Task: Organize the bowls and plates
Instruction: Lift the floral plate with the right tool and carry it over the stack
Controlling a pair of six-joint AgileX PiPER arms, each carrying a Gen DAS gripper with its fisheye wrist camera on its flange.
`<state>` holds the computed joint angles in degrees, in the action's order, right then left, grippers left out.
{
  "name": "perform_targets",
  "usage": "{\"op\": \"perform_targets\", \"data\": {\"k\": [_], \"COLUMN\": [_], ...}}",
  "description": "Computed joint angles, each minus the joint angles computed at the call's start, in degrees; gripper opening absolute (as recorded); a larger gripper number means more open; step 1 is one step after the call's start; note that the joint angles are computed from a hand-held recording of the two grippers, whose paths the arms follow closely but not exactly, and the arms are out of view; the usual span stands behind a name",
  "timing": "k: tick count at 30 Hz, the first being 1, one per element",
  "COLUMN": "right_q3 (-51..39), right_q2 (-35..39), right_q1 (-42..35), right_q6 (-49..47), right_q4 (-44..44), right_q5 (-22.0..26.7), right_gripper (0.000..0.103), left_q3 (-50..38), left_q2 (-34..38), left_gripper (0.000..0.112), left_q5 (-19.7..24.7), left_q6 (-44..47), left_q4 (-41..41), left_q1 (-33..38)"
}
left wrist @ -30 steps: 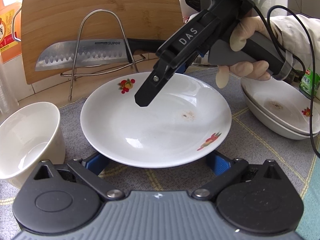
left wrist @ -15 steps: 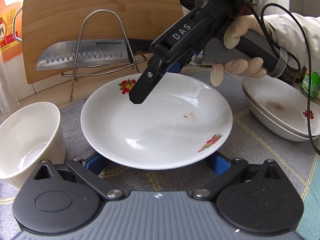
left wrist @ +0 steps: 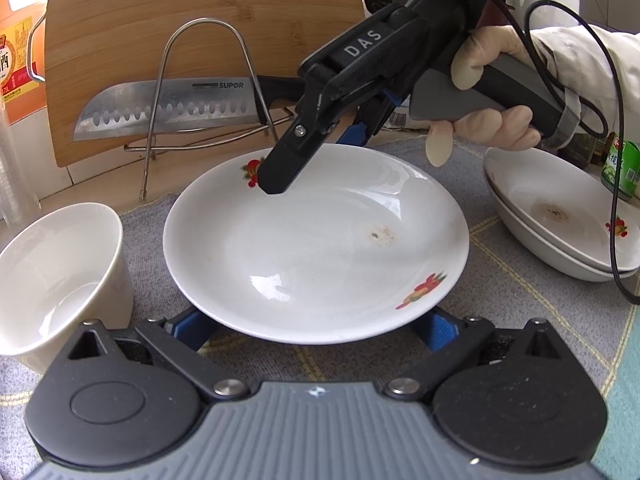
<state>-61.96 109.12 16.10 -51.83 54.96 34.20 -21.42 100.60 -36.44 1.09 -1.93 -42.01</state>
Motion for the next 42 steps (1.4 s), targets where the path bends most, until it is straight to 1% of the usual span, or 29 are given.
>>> {"op": "perform_targets", "data": {"k": [9,15,20,23,26,27,30,34,35,38,42], "right_q3": [2.2,4.9,7.6,9.2,11.2,12.0,14.0,17.2,18.1,20.5,24.5], "right_q2": [-1.8,-4.5,-7.8,-9.7,-11.9,-12.9,-15.2,-18.9,-20.1,-23.0,-27.7], "right_q1": [1.0,2.1,3.3,4.0,4.6,4.8,5.2,5.9,6.0,6.4,6.3], "right_q6": [0.1,-0.3,0.0,0.7,1.4,1.7,2.7,4.5,5.0,6.6,8.8], "right_q4": [0.7,1.8,1.8,1.7,1.9,2.0,1.8,1.3,1.1,0.6,-0.4], "right_q5": [-0.2,-0.7,-1.5,-2.0,-2.7,-2.8,-3.5,-4.8,-5.0,-6.0,-7.1], "right_gripper": [0.103,0.103,0.103,0.103,0.103,0.103,0.103,0.103,0.103,0.103,0.103], "left_q3": [0.6,2.3,3.3,3.2,3.6,4.3,4.5,4.6,4.4,3.9,3.0], "left_q2": [-2.5,-6.2,-10.1,-12.3,-15.0,-16.3,-18.8,-21.3,-21.8,-23.4,-24.1], "left_gripper": [0.101,0.101,0.101,0.101,0.101,0.101,0.101,0.101,0.101,0.101,0.101], "left_q5": [3.3,6.0,9.0,11.7,14.2,14.9,17.5,20.0,20.7,23.2,24.8], "left_q6": [0.8,0.9,1.1,0.7,2.2,3.5,3.7,6.1,5.2,5.9,6.3], "left_q4": [-1.2,-1.7,-1.6,-0.7,-2.3,-4.1,-4.1,-6.5,-4.9,-5.5,-4.9], "left_q1": [-1.0,-1.7,-1.9,-1.8,-2.9,-4.0,-4.6,-6.3,-5.9,-7.2,-8.6]}}
